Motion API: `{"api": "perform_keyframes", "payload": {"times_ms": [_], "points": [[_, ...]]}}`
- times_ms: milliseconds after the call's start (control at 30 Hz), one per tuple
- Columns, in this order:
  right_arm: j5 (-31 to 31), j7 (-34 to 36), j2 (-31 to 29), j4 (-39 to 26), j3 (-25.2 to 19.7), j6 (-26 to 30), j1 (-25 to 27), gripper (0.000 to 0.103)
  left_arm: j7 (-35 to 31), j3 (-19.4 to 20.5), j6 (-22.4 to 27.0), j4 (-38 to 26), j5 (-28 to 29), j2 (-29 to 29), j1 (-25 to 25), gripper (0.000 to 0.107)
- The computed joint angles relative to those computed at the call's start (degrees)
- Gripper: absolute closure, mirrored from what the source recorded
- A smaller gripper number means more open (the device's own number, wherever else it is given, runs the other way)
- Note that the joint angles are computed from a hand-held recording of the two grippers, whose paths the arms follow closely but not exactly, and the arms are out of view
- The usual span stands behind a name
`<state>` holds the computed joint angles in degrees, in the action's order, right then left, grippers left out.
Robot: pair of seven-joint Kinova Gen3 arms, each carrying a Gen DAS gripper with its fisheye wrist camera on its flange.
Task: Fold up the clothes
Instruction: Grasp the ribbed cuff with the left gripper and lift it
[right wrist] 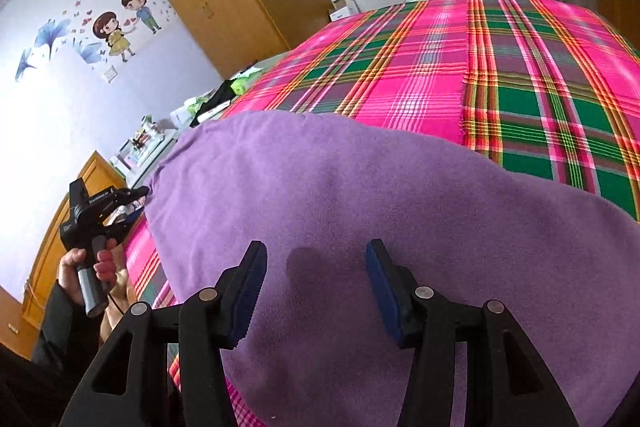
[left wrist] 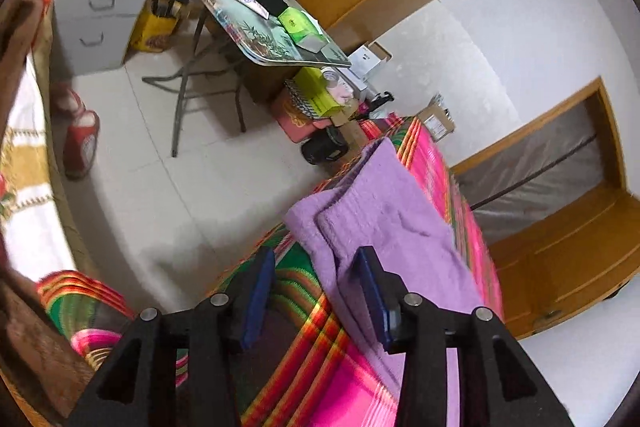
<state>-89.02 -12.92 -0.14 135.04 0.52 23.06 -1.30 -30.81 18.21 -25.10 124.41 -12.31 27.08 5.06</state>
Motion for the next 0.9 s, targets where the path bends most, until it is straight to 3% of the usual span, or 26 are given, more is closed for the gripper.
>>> {"api": "perform_keyframes", "payload": {"times_ms": [133, 500, 667, 900], "points": [[0.63, -0.52, 0.21, -0.33, -0.11, -0.19, -0.14, 0.05, 4.92, 3.56, -6.48, 1.27, -5.52, 3.32, -5.56, 0.062], [0.77, -0.59, 0.31, -0.33, -0.17, -0.33, -0.21, 0.05, 14.84, 3.89, -13.25, -0.14, -14.53, 8.48, -8.95, 0.062], [0.64, -0.71, 0.4, -0.39, -0.24, -0.4, -0.27, 0.05, 14.81, 1.11, -16.62, 0.52, -13.21, 8.75, -6.47, 0.066], [0.86, -1.36, 0.36, -0.48, -0.32, -0.54, -0.42, 0.05, 13.31, -1.14, -17.68, 1.43, -11.99, 6.98, -4.39, 0.082]]}}
